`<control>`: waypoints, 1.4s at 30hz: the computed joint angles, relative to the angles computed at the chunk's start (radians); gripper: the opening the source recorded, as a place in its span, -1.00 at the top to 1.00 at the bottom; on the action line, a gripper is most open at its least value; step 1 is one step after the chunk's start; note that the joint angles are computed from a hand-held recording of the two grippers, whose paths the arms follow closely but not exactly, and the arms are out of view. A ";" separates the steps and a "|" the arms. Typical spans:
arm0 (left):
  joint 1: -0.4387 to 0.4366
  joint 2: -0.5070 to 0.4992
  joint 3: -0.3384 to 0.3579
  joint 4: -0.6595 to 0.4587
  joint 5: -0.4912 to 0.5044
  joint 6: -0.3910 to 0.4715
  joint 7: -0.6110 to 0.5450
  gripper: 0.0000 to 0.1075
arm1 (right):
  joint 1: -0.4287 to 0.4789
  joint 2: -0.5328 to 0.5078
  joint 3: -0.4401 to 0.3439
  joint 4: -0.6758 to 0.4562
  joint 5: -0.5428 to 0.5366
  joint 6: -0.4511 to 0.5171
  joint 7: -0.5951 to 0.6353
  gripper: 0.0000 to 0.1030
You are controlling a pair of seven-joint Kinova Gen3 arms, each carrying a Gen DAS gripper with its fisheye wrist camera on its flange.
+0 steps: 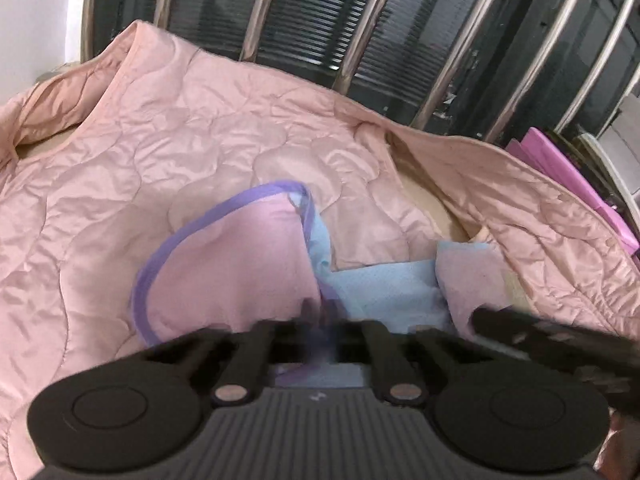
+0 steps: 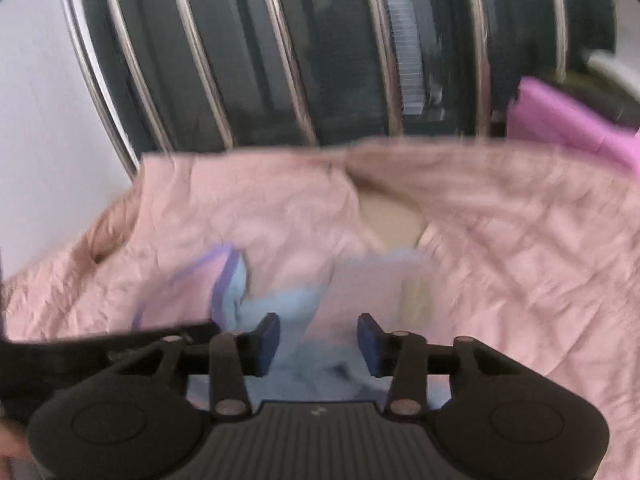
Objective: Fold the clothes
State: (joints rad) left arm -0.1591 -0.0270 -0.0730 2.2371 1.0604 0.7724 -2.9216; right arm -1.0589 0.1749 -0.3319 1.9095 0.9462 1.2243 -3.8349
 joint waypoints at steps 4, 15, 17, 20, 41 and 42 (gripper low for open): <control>0.019 -0.034 -0.073 0.027 0.115 -0.021 -0.037 0.94 | 0.092 0.014 -0.084 0.026 0.013 -0.033 -0.077 0.87; -0.099 -0.115 -0.194 0.034 0.320 -0.018 -0.028 0.94 | -0.005 -0.042 -0.100 0.007 -0.085 0.300 -0.234 0.90; -0.134 -0.128 -0.127 0.041 0.336 -0.080 -0.024 0.94 | 0.033 -0.032 -0.105 -0.010 -0.144 0.299 -0.197 0.81; -0.205 -0.155 0.012 0.063 0.374 -0.195 -0.044 0.94 | -0.046 -0.046 -0.057 0.006 -0.112 0.310 -0.254 0.58; -0.657 -0.057 0.436 -0.031 0.093 0.353 -0.019 -0.01 | -0.188 -0.121 -0.154 0.141 0.217 0.336 -0.519 0.93; -0.611 -0.022 0.407 -0.047 0.072 0.393 0.008 -0.04 | -0.194 -0.132 -0.180 0.156 0.256 0.351 -0.530 0.93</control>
State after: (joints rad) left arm -0.7698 -0.0489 0.3344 2.1905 1.1323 1.1657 -2.9139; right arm -1.2526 0.0433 -0.5118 2.0651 1.2025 1.5751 -4.3651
